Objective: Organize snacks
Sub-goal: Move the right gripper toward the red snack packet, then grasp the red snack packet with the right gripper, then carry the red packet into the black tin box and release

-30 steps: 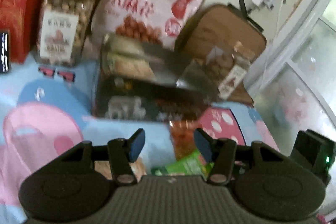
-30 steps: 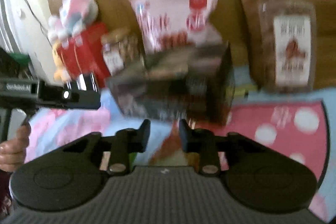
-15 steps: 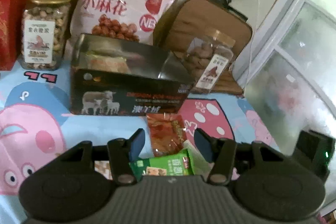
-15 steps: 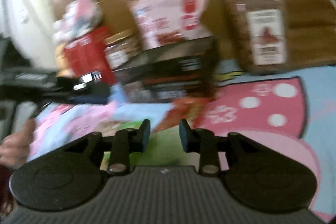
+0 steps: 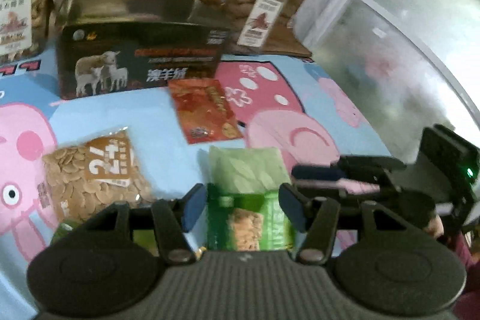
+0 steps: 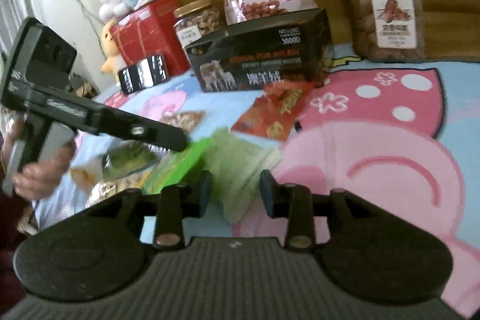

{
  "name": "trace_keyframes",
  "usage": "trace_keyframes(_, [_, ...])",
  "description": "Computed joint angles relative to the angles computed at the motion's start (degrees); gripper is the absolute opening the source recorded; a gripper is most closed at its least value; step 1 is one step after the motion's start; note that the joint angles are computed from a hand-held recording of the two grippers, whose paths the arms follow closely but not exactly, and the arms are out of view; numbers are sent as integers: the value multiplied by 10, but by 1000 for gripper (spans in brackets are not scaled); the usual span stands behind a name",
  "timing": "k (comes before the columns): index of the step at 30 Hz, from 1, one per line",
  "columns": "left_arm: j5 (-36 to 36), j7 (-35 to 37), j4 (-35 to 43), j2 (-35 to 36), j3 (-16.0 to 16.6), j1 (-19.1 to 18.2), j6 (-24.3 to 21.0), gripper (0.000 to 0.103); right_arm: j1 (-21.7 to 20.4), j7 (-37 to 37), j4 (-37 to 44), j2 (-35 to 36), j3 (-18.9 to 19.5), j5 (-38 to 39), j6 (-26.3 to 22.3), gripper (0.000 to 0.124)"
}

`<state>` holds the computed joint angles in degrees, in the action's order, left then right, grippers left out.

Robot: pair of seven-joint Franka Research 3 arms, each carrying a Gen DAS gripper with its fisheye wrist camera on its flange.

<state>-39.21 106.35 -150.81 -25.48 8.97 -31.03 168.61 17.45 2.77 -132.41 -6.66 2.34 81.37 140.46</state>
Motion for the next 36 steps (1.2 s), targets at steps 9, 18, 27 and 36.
trace_keyframes(9, [-87,-40,110,130,33,10,22,55,-8,60,110,89,10,67,39,41])
trace_keyframes(18, [-199,49,126,161,-2,36,29,53,-35,201,264,232,53,-11,31,41])
trace_keyframes(27, [-333,156,121,142,-37,70,20,58,-62,199,245,210,71,-24,-66,8])
trace_keyframes(36, [-567,381,108,74,-73,112,48,80,-57,142,215,151,54,77,-115,4])
